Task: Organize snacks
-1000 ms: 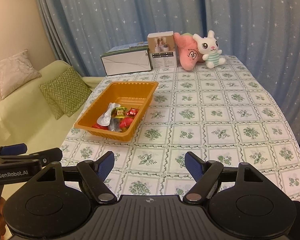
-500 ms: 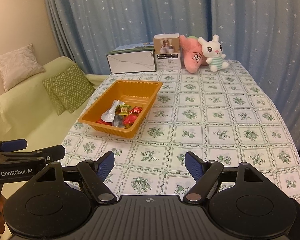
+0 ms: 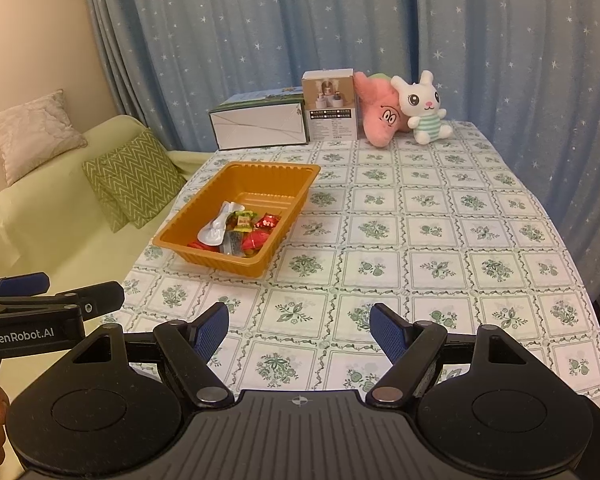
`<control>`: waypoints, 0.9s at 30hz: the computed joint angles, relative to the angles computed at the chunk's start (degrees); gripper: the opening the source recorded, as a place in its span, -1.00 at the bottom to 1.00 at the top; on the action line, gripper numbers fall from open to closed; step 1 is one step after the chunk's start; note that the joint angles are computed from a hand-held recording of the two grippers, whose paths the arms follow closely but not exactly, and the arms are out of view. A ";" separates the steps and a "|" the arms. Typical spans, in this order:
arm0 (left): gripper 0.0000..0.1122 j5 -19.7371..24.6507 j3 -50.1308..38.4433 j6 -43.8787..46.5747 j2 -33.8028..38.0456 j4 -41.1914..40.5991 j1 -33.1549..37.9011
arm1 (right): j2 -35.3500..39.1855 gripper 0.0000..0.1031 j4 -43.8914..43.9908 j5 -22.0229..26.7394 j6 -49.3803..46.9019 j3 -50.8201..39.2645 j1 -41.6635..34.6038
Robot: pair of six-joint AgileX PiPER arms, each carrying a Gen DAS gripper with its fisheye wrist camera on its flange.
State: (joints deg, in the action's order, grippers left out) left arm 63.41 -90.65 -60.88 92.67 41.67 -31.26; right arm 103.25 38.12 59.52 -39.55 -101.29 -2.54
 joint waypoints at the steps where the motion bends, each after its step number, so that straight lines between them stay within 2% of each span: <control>1: 0.84 0.03 -0.09 0.07 0.05 -0.01 0.00 | 0.02 0.50 0.05 -0.03 -0.02 -0.01 0.02; 27: 0.84 0.96 -0.19 -1.40 0.61 0.74 -0.68 | 0.45 0.50 0.10 0.20 0.61 -0.20 -0.35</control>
State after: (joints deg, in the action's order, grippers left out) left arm 64.37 -90.84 -62.28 93.29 42.40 -31.94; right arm 103.69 38.23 59.72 -38.95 -101.49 -2.89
